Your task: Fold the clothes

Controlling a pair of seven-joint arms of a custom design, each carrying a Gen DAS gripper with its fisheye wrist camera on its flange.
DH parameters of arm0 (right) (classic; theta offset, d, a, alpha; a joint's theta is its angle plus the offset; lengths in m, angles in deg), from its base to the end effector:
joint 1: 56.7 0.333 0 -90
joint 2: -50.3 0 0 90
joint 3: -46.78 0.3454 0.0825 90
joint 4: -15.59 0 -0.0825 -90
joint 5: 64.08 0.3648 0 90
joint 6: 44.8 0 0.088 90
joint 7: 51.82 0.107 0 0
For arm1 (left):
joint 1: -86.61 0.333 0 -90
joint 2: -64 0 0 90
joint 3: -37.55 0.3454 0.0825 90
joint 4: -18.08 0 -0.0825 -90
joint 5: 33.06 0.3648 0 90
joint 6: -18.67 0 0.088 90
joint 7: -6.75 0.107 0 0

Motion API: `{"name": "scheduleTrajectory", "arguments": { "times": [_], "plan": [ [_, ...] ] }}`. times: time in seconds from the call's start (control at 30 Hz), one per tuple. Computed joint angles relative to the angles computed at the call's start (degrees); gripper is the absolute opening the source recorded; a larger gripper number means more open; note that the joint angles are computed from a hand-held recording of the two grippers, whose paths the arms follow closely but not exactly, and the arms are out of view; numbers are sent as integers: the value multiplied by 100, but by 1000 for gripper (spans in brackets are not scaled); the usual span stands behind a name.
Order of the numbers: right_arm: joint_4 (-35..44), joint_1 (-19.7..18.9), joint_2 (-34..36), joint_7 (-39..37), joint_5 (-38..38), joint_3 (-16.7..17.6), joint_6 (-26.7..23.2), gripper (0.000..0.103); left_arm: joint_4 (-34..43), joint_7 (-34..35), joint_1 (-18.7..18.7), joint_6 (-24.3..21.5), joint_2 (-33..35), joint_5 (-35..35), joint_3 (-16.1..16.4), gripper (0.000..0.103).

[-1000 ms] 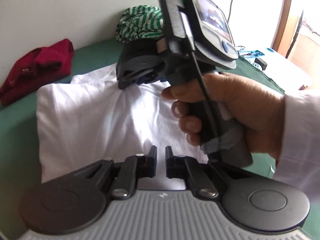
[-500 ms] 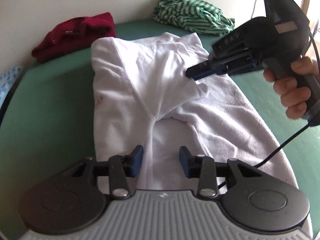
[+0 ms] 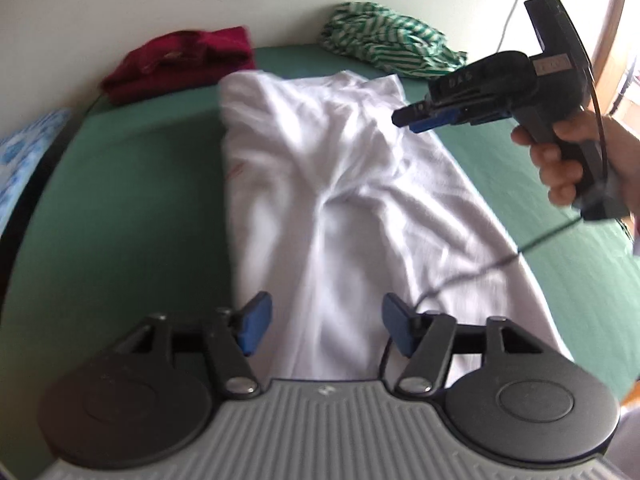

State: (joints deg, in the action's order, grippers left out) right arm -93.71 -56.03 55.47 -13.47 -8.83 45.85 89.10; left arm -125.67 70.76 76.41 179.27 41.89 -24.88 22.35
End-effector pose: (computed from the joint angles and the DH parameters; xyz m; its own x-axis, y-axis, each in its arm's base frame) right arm 0.6010 0.0108 0.5282 0.4280 -0.8030 -0.4148 -0.7758 -0.0910 -0.6244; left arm 0.3885 -0.2043 0.5277 -0.1462 -0.9871 0.0653 -0.7732 0.0728 -0.6299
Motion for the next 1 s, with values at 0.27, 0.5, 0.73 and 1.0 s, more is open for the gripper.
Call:
{"name": "scheduleTrajectory", "arguments": {
  "times": [0.27, 0.5, 0.73, 1.0],
  "plan": [
    [106, 4, -95, 835, -438, -4, -1482, 34, -1284, -239, -407, -1253, -2067, -763, 276, 59],
    [-569, 249, -791, 1389, -725, -69, -1878, 39, -2161, -101, -1005, -1166, -3155, -1348, 464, 70],
    [-1417, 673, -1300, 1433, -632, 18, -60, 62, -2705, -585, -1166, -1032, -3649, -1732, 197, 58],
    [-1120, 1047, -590, 1755, 199, 178, 1255, 56, -2461, -1494, -670, -1406, -2912, -956, -535, 4]
  ]
}}
